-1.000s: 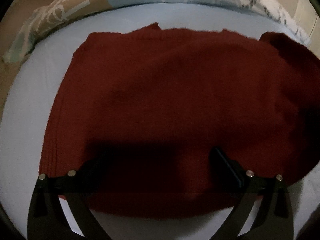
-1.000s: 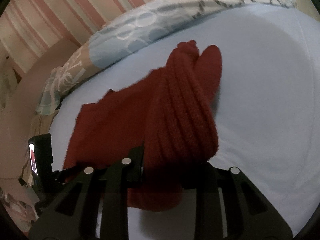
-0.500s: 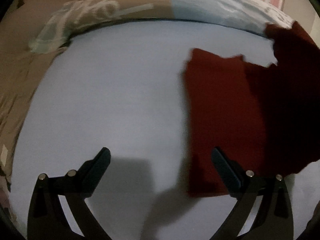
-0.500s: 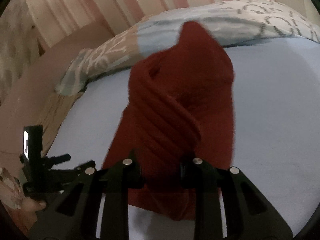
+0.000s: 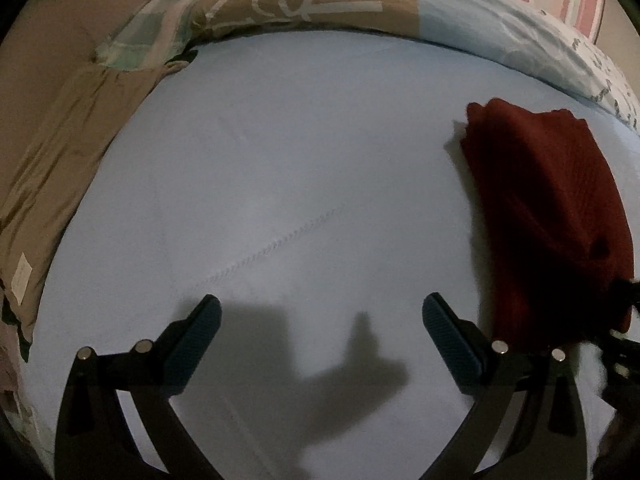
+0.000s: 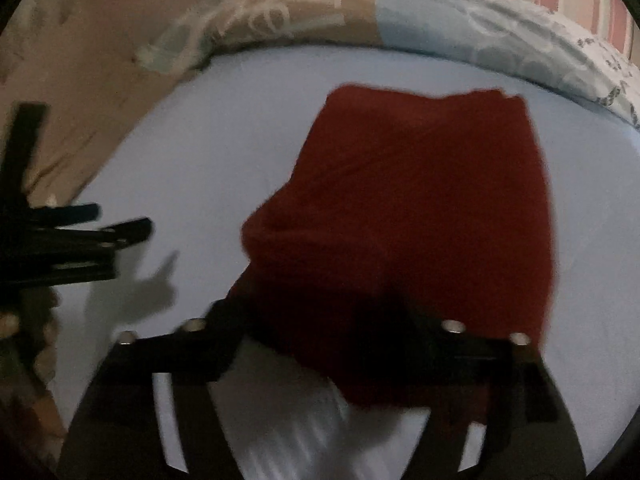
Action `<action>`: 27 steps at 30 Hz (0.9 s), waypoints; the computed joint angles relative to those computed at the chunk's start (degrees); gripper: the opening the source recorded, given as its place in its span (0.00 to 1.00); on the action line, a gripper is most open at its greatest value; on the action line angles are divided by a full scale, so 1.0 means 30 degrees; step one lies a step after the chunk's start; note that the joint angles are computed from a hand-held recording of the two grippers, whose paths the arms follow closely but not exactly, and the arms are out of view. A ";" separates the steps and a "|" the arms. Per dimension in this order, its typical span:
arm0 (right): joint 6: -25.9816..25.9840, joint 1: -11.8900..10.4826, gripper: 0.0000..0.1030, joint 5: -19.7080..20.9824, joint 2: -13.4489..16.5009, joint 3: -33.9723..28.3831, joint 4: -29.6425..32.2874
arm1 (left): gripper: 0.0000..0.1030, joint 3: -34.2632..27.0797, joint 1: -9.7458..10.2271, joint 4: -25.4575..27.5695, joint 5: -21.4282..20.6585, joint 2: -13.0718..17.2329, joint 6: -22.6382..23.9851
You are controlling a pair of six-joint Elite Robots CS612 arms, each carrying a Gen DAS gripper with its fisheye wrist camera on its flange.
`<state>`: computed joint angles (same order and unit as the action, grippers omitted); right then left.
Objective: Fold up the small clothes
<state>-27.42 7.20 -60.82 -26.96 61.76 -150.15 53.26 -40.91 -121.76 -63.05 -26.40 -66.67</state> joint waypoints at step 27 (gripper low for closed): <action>0.4447 -0.2069 0.78 -0.0626 0.0027 0.0736 -0.2117 | 0.13 -0.6315 0.0058 -0.3440 -0.5786 0.3630 0.5325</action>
<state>-14.08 0.99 -62.70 -26.88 63.97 -156.50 34.32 -40.73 -132.08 -80.41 -15.51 -50.70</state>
